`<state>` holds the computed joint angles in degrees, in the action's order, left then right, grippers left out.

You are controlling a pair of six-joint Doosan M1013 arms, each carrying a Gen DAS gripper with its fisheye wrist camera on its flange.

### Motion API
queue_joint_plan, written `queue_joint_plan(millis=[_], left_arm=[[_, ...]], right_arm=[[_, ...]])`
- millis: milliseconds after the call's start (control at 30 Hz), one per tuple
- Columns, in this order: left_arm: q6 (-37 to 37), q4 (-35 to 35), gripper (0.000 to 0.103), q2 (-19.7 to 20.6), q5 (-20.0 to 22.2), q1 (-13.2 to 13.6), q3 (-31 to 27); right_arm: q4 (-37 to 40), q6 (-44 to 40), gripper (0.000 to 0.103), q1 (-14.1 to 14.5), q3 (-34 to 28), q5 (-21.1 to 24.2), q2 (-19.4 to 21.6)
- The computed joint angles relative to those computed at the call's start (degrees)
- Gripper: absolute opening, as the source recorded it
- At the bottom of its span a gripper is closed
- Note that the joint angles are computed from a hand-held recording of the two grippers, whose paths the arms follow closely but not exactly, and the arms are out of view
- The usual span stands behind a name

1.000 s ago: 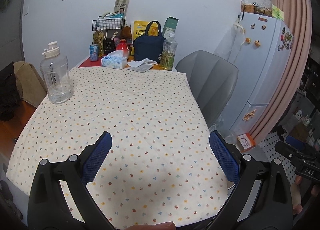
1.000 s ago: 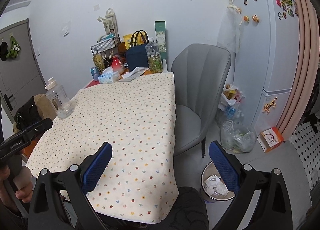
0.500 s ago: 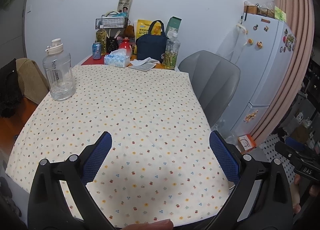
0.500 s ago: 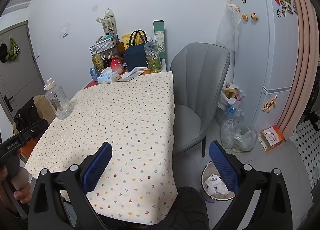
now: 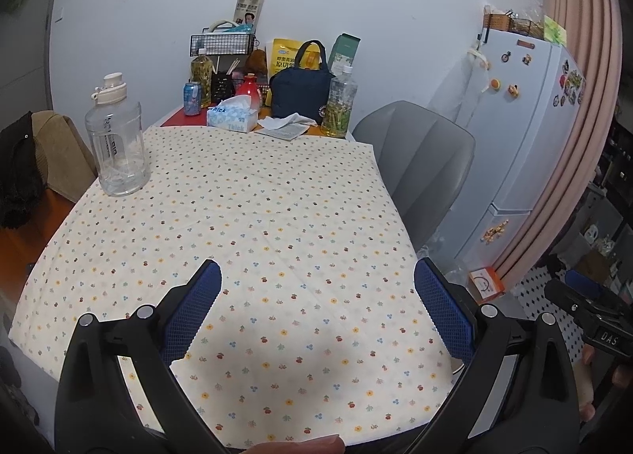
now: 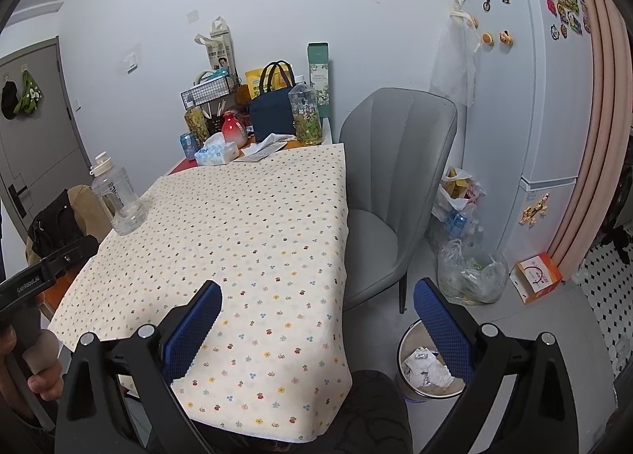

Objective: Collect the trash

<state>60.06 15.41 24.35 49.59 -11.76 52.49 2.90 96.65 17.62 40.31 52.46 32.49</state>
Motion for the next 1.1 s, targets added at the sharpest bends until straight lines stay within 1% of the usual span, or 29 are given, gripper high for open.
queue_joint_plan(millis=[500, 1100], left_arm=[[0.28, -0.49, 0.097, 0.19, 0.20, 0.09, -0.29], [0.60, -1.16, 0.097, 0.28, 0.24, 0.09, -0.38]], right_arm=[[-0.12, -0.05, 0.095, 0.03, 0.54, -0.57, -0.22], [-0.26, 0.33, 0.095, -0.02, 0.13, -0.15, -0.07]])
